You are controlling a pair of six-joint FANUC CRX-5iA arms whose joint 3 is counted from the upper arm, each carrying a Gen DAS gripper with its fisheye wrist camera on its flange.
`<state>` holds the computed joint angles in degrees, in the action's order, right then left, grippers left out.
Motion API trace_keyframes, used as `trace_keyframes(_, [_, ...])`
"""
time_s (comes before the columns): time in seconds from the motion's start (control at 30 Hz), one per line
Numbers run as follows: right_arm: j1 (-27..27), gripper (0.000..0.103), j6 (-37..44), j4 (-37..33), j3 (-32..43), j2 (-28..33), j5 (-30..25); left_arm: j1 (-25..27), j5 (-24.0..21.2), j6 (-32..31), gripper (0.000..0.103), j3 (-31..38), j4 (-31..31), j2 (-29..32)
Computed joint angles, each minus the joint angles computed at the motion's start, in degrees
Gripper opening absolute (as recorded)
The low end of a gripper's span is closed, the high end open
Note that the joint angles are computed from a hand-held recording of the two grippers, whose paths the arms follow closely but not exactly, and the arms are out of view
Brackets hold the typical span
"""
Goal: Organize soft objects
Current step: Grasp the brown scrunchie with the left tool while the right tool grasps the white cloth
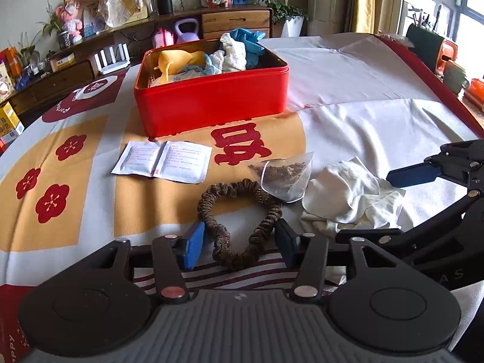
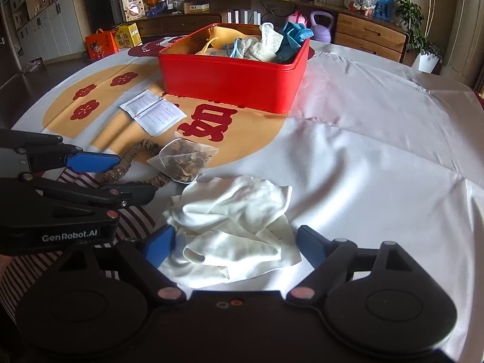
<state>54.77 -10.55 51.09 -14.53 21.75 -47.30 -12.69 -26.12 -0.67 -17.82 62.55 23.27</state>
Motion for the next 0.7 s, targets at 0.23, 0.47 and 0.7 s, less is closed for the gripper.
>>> trace_keyframes(0.23, [0.55, 0.05, 2.56, 0.74, 1.2, 0.59, -0.39, 0.33, -1.56, 0.34, 0.033, 0.04, -0.72, -0.16])
trace_keyframes(0.47, [1.13, 0.024, 1.63, 1.89, 1.36, 0.7, -1.24, 0.99, -2.25, 2.98, 0.021, 0.15, -2.85, -0.57])
trace_keyframes(0.7, [1.13, 0.016, -4.9, 3.76, -1.91, -2.05, 0.69, 1.77, -3.45, 6.7, 0.018, 0.25, -3.79, -1.19])
